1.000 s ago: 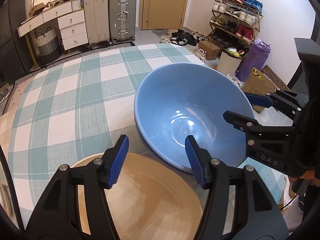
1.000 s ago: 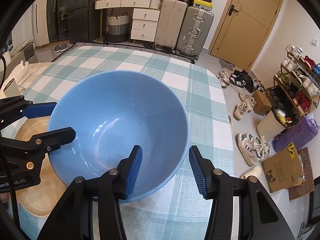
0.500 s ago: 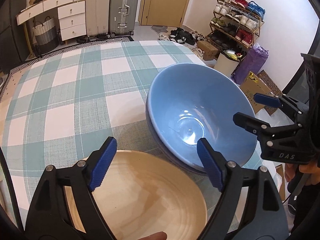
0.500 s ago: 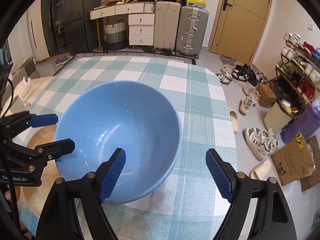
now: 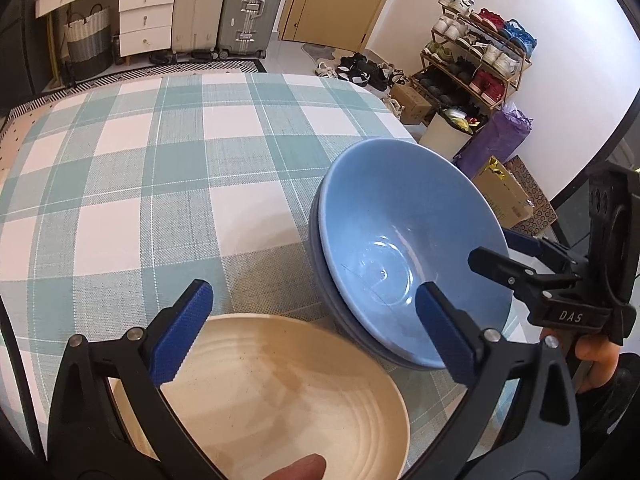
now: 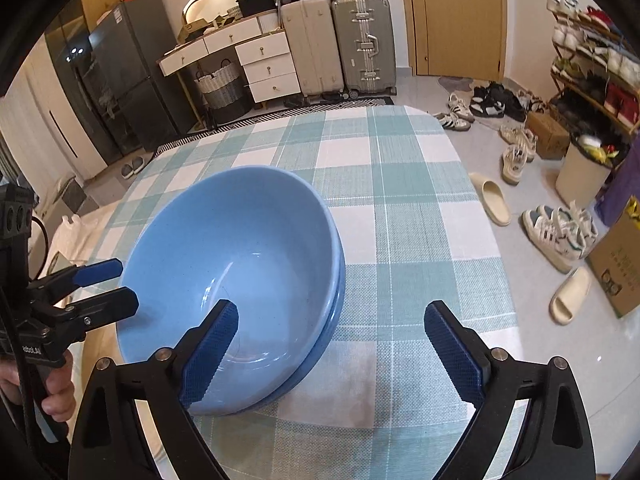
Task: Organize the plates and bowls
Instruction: 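Close both tools on the rim of the nested blue bowls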
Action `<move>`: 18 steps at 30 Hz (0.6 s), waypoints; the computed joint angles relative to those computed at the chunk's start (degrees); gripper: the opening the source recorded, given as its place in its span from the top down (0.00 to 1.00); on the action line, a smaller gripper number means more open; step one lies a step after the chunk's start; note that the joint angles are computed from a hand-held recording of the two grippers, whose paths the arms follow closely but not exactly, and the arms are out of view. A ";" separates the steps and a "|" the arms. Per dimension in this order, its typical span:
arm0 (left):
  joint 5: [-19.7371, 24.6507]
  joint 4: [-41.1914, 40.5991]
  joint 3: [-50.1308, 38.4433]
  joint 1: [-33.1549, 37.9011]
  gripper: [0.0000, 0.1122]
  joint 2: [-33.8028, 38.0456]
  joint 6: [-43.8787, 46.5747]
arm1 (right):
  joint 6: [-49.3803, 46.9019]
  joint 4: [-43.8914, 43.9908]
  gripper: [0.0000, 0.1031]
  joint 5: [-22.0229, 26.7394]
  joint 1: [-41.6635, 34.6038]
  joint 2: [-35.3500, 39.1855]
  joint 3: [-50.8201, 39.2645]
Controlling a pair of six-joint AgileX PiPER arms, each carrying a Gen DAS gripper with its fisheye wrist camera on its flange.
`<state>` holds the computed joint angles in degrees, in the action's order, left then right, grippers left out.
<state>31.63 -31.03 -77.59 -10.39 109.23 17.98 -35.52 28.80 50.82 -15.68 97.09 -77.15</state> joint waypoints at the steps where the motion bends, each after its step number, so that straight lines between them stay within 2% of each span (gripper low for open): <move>1: 0.23 0.00 -0.50 -0.02 0.10 0.45 -0.14 | -0.11 0.61 0.07 0.33 -0.25 0.36 -0.07; 7: 2.58 -1.35 -3.95 0.26 0.11 3.76 -0.52 | -2.36 4.47 0.07 1.83 -1.53 1.84 0.08; 9: 3.64 -2.25 -5.29 0.47 0.16 5.00 -0.12 | -2.95 5.19 0.07 2.36 -1.67 2.23 -0.02; 13: 5.02 -4.96 -6.79 0.52 0.19 6.68 2.59 | -4.01 6.43 0.08 3.18 -1.63 2.87 0.00; 16: 5.22 -5.78 -7.41 0.08 0.29 7.29 3.94 | -4.92 7.48 0.16 4.01 -1.74 3.30 0.00; 18: 5.41 -5.25 -7.94 -0.36 0.42 7.63 3.59 | -5.18 7.84 0.20 4.70 -1.78 3.69 -0.30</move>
